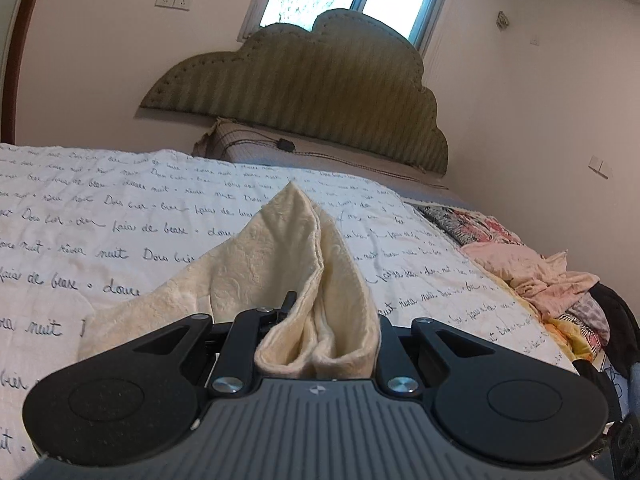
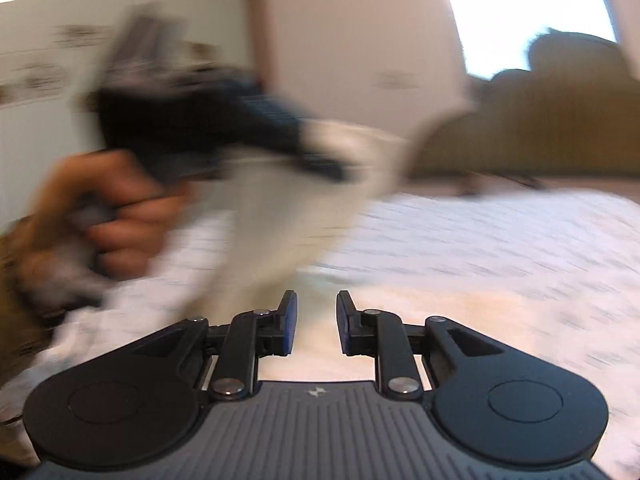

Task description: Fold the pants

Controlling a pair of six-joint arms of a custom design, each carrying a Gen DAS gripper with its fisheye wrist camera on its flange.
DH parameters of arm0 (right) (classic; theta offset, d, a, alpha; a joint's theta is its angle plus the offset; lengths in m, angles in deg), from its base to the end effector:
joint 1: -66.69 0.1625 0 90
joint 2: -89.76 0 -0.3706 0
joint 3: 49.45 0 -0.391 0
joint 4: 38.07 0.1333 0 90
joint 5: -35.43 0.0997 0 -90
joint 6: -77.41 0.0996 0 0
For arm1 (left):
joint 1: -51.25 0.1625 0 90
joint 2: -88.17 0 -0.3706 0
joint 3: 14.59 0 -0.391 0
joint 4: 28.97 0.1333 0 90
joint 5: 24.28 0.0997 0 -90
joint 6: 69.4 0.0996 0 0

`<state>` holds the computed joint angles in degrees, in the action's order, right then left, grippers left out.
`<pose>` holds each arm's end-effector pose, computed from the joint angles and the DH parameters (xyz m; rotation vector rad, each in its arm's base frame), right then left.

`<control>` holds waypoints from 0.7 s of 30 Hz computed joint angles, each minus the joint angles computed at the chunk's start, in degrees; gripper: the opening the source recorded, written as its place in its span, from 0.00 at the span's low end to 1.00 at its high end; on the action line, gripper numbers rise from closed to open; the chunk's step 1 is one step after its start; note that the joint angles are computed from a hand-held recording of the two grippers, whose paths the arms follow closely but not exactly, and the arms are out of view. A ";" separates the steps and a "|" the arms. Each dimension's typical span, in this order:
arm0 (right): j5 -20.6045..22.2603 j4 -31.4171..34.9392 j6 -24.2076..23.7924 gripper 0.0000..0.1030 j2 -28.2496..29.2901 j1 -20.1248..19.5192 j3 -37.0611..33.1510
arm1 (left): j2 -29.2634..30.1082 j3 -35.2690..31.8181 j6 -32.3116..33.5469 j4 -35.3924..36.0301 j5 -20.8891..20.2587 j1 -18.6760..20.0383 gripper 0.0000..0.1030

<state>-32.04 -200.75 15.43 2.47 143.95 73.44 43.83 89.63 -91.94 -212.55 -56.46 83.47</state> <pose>0.0635 -0.4967 0.2918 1.3582 -2.5076 1.1025 -0.3693 -0.4899 0.0945 0.3374 2.3634 -1.3837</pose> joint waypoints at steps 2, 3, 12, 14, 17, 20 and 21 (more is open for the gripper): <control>-6.12 -3.95 7.41 0.20 3.37 0.41 -3.41 | 2.01 -1.59 -0.60 1.02 -1.22 0.88 0.14; -6.81 -2.51 10.19 0.20 4.55 0.03 -5.50 | 3.03 -2.46 -1.11 1.79 -1.53 1.18 0.14; 14.63 29.44 39.22 0.82 15.99 -6.88 -28.48 | 10.59 -7.00 2.13 1.79 -0.15 1.92 0.14; 14.29 33.29 37.91 0.82 18.00 -5.58 -32.49 | 11.90 -7.66 3.47 1.72 0.86 1.76 0.14; 7.76 38.13 34.53 0.82 20.91 -1.95 -38.58 | 13.85 -8.64 6.22 0.65 1.98 1.44 0.14; 0.44 41.17 30.85 0.82 23.59 1.53 -42.88 | 15.60 -9.92 8.63 0.11 2.90 1.24 0.14; -1.31 42.43 29.00 0.78 24.14 2.33 -43.79 | 16.26 -10.88 9.31 0.41 3.26 1.31 0.14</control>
<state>-33.35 -158.33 44.43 26.61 146.27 29.65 60.09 78.75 -82.63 -212.14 -53.20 84.78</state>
